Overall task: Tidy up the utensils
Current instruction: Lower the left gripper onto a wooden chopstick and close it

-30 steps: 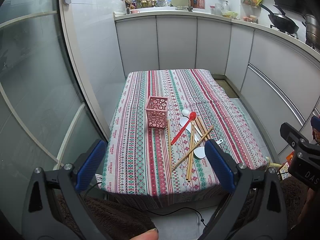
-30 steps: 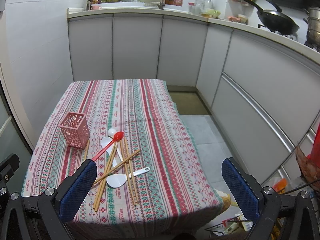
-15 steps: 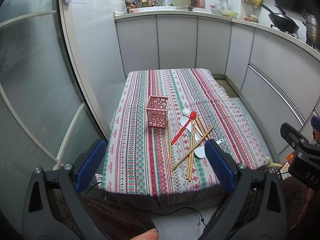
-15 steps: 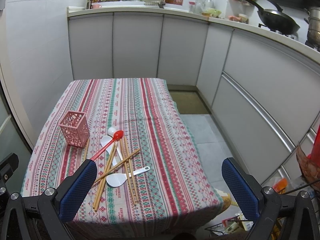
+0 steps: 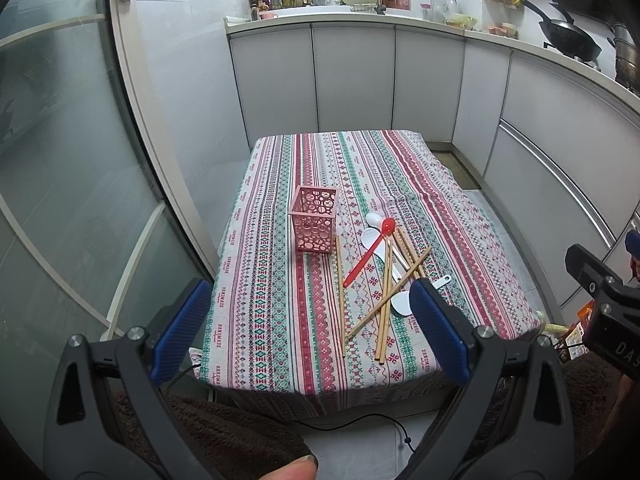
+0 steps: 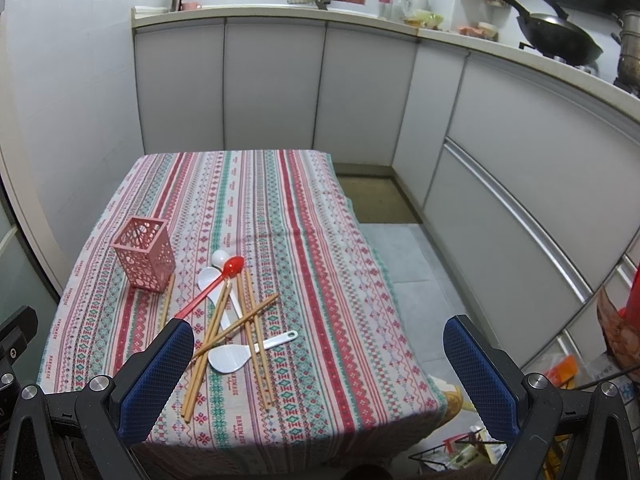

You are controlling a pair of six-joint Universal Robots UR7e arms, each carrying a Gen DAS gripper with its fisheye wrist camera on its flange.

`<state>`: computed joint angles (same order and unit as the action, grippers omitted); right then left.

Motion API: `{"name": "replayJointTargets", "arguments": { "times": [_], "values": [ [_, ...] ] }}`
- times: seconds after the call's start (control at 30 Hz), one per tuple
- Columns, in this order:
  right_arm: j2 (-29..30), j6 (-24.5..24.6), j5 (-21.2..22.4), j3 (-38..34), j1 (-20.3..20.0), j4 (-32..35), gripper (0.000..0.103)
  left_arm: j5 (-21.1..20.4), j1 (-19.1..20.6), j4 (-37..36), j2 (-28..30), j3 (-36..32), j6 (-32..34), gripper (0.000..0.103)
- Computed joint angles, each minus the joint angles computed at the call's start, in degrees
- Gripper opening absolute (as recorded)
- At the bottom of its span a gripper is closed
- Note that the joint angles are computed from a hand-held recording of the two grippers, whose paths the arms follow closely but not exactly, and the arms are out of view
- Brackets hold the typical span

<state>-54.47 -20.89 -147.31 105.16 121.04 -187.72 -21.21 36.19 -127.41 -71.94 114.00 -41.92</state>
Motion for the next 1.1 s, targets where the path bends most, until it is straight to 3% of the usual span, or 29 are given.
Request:
{"name": "replayJointTargets", "arguments": {
  "times": [0.33, 0.63, 0.73, 0.83, 0.87, 0.9, 0.97, 1.1],
  "values": [
    [0.7, 0.6, 2.0, -2.0, -2.8, 3.9, 0.102, -2.5, 3.5, -5.2, 2.5, -1.8, 6.5, 0.099],
    [0.6, 4.9, 8.5, -7.4, -8.5, 17.7, 0.102, -15.0, 10.4, -15.0, 6.2, -5.9, 22.5, 0.099],
    [-0.1, 6.2, 14.5, -9.1, -11.1, 24.6, 0.102, -19.9, 13.5, -15.4, 7.6, -8.1, 26.3, 0.086],
    [0.3, 8.1, 19.5, -12.2, -13.6, 31.6, 0.098, -29.3, 17.5, -16.3, 8.9, -10.2, 30.2, 0.068],
    [0.7, 8.6, 20.2, -12.9, -14.0, 32.9, 0.094, -32.0, 18.9, -15.9, 9.6, -11.2, 30.5, 0.057],
    [1.4, 8.9, 20.8, -14.4, -14.7, 34.7, 0.091, -32.8, 19.8, -15.6, 10.4, -11.9, 30.3, 0.045],
    [2.8, 9.2, 22.2, -16.4, -15.6, 36.9, 0.088, -33.3, 21.2, -17.3, 12.3, -12.6, 31.4, 0.036],
    [5.1, 10.6, 25.7, -19.7, -17.7, 41.0, 0.08, -30.7, 22.9, -18.8, 15.9, -14.4, 32.0, 0.026]
  ]
}}
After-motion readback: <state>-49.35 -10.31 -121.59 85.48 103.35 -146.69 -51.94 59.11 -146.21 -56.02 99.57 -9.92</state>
